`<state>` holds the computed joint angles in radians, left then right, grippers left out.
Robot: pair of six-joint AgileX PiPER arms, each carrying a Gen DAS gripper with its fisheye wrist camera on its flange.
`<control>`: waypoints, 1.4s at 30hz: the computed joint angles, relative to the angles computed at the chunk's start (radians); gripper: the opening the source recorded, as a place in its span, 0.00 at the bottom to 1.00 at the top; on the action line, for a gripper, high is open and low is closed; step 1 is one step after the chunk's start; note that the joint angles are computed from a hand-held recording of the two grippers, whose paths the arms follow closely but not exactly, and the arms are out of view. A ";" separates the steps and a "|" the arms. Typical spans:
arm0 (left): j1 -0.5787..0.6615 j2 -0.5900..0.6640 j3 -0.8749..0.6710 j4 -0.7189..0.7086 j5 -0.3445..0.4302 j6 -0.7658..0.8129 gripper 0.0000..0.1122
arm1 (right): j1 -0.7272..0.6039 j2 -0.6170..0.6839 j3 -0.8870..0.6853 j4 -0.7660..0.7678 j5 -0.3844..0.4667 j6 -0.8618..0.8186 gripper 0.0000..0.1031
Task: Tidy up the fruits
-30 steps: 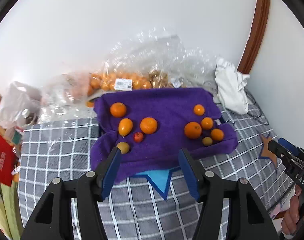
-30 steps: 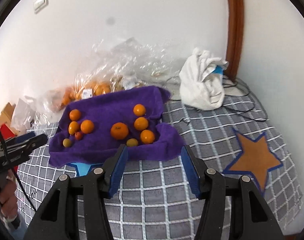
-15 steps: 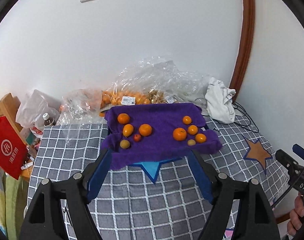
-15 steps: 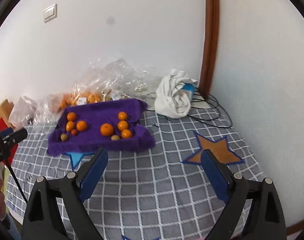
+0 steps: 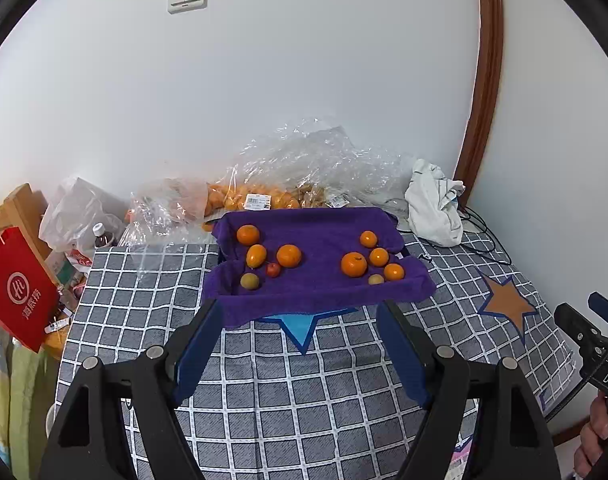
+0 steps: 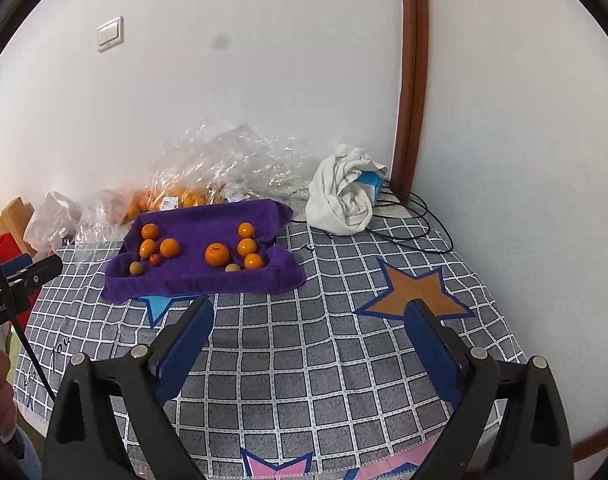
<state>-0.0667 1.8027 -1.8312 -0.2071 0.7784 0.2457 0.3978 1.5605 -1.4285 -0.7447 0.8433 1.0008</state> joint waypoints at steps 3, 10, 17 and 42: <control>0.005 -0.004 0.007 0.000 -0.002 0.000 0.69 | 0.005 0.001 0.000 0.001 0.004 0.003 0.92; 0.023 -0.021 0.034 -0.025 -0.017 0.020 0.69 | 0.020 -0.001 0.005 -0.012 0.009 0.016 0.92; 0.032 -0.041 0.062 -0.041 -0.037 0.036 0.69 | 0.028 -0.003 0.005 -0.016 0.017 0.020 0.92; 0.035 -0.048 0.063 -0.051 -0.036 0.051 0.69 | 0.044 -0.017 0.014 -0.036 0.010 0.037 0.92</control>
<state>-0.0316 1.7547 -1.7684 -0.2576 0.7424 0.2962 0.4419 1.5432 -1.4147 -0.7802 0.8529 1.0377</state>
